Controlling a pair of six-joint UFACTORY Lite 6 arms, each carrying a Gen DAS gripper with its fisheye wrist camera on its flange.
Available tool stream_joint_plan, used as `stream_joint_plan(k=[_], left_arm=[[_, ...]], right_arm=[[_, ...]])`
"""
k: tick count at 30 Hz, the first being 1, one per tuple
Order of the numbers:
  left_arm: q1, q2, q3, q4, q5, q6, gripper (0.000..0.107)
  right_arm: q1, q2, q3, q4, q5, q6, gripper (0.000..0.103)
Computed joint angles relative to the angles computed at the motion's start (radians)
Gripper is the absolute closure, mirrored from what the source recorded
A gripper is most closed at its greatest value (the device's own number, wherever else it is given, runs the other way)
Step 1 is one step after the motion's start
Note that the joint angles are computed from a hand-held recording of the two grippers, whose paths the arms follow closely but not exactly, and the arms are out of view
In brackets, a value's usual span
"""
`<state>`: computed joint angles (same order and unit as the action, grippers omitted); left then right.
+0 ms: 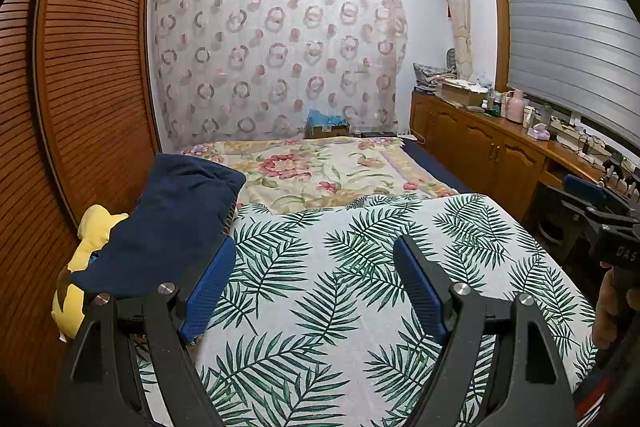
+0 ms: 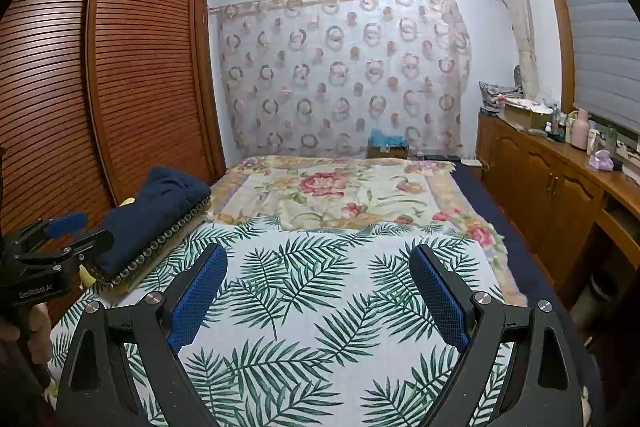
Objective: Fold small clothes
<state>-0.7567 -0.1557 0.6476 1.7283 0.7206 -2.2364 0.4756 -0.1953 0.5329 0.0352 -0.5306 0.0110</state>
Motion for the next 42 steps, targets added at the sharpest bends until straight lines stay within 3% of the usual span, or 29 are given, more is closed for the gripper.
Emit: stream_joint_plan(k=[17,42], left_arm=[[-0.021,0.005,0.009,-0.012,0.019,0.001,0.025],[-0.036,-0.003,0.018,-0.040,0.033,0.028,0.025]], right_arm=[[-0.091,-0.003,0.009,-0.189,0.015,0.137,0.010],[-0.143,0.008,0.033,-0.281,0.024,0.199,0.010]])
